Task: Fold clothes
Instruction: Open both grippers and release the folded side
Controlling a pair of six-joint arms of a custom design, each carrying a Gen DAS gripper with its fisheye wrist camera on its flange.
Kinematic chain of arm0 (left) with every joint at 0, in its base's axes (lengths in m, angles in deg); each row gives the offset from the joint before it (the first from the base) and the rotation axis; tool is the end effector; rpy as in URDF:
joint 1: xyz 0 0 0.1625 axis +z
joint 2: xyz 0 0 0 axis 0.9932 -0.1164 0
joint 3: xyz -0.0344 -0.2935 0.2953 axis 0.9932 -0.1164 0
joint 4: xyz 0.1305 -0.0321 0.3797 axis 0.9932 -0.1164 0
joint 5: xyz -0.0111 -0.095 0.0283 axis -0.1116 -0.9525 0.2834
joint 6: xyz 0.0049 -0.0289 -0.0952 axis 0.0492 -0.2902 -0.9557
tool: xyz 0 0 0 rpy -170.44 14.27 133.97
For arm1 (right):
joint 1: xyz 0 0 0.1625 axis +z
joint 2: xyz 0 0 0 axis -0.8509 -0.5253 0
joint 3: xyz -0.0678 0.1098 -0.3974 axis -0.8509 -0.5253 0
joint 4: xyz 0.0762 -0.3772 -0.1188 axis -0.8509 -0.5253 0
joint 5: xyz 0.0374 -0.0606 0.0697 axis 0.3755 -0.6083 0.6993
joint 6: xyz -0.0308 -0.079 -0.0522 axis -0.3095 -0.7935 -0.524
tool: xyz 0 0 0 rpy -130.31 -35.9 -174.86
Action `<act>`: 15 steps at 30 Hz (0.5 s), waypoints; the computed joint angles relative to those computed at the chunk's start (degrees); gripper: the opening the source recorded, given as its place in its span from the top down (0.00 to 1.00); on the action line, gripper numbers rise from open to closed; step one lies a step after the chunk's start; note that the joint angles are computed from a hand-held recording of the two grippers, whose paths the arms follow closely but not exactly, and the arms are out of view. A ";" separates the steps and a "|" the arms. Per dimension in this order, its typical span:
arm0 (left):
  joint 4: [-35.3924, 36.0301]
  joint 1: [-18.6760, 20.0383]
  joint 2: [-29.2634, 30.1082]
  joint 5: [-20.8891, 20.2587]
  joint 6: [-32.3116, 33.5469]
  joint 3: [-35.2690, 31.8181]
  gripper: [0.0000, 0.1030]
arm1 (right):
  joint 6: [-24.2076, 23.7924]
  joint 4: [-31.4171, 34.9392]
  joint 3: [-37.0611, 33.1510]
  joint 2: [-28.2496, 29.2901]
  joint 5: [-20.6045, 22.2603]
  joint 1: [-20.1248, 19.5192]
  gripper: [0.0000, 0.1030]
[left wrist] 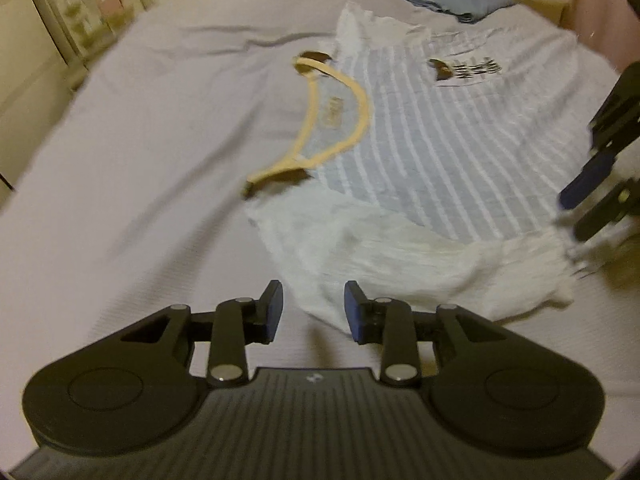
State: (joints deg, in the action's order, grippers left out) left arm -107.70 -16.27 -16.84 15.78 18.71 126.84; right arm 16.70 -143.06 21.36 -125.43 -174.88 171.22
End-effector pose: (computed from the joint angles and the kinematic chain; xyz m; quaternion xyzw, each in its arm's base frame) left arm -0.1055 -0.6807 0.3192 0.6299 0.7465 -0.0590 0.2061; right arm 0.2903 -0.5009 0.1426 0.0571 -0.9281 0.2645 0.2558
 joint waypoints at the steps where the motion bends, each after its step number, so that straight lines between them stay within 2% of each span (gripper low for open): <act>1: 1.74 0.19 0.46 -0.54 -0.70 -0.73 0.72 | -0.35 -0.22 -0.01 0.13 0.63 -0.22 0.70; 7: 5.55 0.85 3.84 -3.08 -4.47 -3.35 0.72 | -1.54 -1.54 0.16 0.70 3.81 -1.68 0.69; 11: 6.74 1.27 4.57 -4.46 -3.73 -5.78 0.70 | -3.90 -3.28 0.00 0.13 7.03 -3.18 0.68; 15: 7.30 1.96 4.74 -2.38 -2.73 -7.95 0.67 | -7.30 -2.76 -1.80 0.22 9.97 -5.01 0.68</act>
